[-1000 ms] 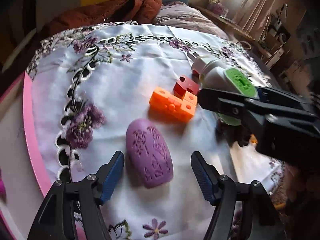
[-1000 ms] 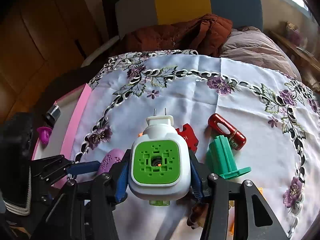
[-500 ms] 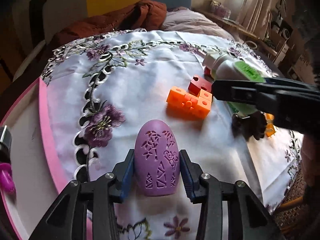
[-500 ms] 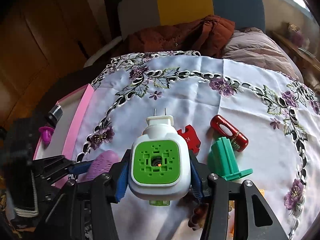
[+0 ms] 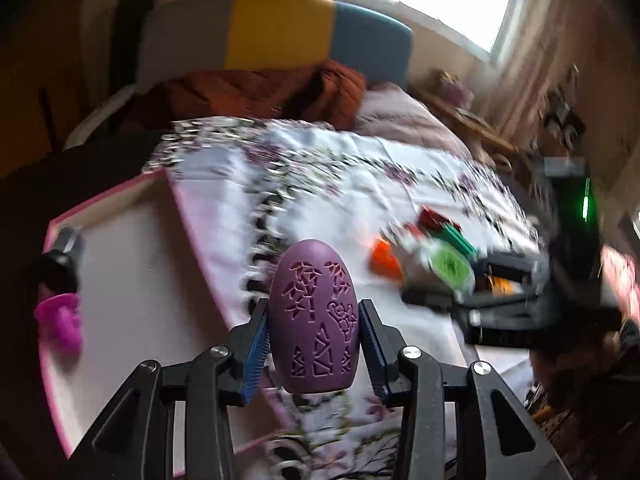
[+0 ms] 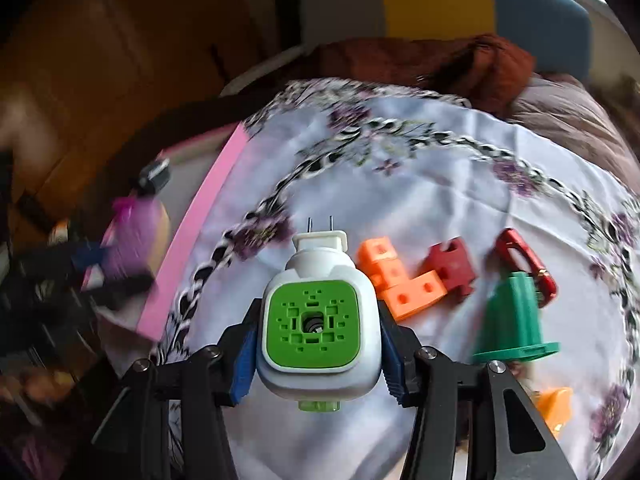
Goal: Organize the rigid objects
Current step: 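Carry the purple egg into the tray and open the left gripper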
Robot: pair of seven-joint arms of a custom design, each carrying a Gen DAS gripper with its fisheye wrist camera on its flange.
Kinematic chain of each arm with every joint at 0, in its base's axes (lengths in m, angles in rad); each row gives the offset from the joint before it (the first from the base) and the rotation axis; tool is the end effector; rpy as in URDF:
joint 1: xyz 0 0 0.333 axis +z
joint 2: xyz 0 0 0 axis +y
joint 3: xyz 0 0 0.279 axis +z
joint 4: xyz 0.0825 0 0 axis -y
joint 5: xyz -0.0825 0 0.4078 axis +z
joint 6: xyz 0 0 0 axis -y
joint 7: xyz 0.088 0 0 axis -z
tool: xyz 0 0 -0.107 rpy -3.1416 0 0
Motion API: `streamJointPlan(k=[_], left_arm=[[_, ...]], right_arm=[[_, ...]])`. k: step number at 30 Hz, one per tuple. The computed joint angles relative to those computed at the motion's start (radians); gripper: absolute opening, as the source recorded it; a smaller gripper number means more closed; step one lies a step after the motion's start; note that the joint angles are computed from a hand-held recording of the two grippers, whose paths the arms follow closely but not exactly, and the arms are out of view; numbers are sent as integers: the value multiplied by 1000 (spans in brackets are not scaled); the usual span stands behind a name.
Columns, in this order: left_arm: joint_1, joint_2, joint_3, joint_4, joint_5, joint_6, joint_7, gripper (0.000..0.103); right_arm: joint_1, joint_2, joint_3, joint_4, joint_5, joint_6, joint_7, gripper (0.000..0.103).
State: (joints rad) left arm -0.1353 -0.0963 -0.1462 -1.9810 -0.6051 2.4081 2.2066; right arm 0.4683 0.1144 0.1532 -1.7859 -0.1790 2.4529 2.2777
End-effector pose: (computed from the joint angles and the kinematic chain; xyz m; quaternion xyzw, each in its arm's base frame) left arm 0.5737 -0.1720 0.5229 -0.4489 0.8234 -0.3412 0.0642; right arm 0.5364 0.3797 0.5028 -0.6837 0.6737 -0.0978 0.2628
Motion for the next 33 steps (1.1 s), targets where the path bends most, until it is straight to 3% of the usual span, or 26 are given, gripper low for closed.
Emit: streamJointPlan(k=[3,9,15,23,33], left_arm=[[28,40,18,52,17,14,-44,43],[82,250,31,276,169,22,-224,43],[104,445,29,496,307,-56,-354,43],[101,558,17,616,390,-97,-390,43],[97,491,20,527,437,6,-396,47]], right_arm=[[9,43,10,53,6,-58,-46,52],[38,107,8,137,-31,-176,-87,52],[48,125,6,158,-30,-207,-107,52],[46,131,1,160,-25,-202,-99,52],[54,138,-5,172,-56,-233,-70,52]])
